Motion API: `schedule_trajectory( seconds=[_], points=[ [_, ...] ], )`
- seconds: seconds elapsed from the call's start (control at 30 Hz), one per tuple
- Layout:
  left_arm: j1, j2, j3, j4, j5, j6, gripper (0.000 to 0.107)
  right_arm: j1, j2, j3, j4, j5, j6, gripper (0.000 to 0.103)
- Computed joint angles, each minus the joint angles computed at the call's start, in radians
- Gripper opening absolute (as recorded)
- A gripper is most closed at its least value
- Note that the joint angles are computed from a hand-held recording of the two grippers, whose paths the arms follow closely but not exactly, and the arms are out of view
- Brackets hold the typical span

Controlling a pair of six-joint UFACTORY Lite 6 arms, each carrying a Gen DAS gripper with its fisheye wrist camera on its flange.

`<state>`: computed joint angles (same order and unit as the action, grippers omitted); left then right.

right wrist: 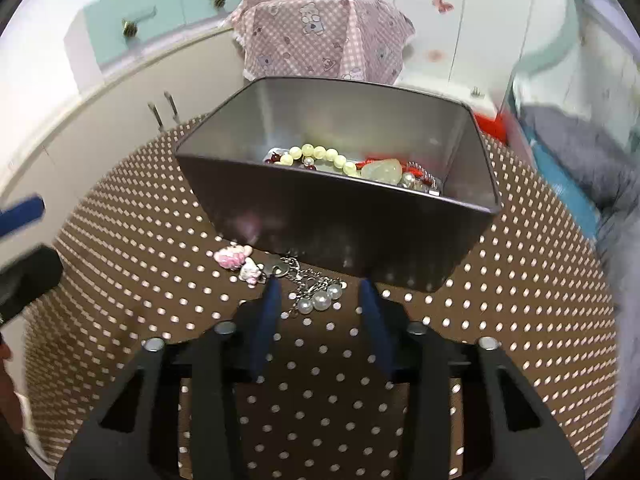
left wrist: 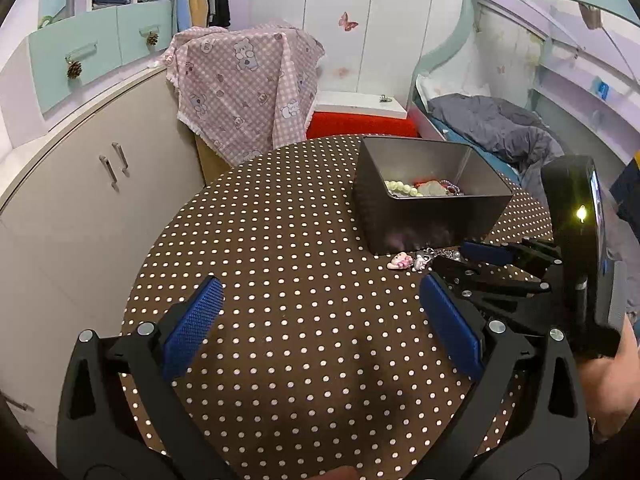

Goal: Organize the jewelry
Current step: 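Move the right gripper to the silver pearl chain and grasp it, then grasp the pink charm keychain with the left gripper while the right lifts the pearl chain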

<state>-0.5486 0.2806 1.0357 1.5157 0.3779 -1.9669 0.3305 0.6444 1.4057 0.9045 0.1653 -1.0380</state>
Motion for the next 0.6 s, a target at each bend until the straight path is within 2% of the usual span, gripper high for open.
schedule_trajectory(
  seconds=[0.03,0.13,0.17,0.33,0.57,0.6],
  points=[
    [0.001,0.013,0.011,-0.004,-0.004,0.008,0.097,-0.008,-0.004,-0.012,0.055,0.005,-0.059,0.018],
    [-0.008,0.067,0.066,-0.037,-0.008,0.055,0.097,-0.037,-0.043,-0.070,0.201,0.022,-0.215,0.016],
    [-0.011,0.084,0.087,-0.054,-0.010,0.076,0.097,-0.050,-0.063,-0.104,0.280,0.022,-0.293,0.008],
    [-0.028,0.243,0.263,-0.215,-0.015,0.271,0.097,-0.124,-0.128,-0.191,0.405,0.063,-0.419,0.008],
    [-0.019,0.429,0.471,-0.449,0.007,0.497,0.097,-0.170,-0.156,-0.216,0.398,0.130,-0.428,0.010],
    [-0.016,0.442,0.485,-0.464,0.006,0.509,0.097,-0.176,-0.157,-0.215,0.402,0.138,-0.427,0.014]
  ],
)
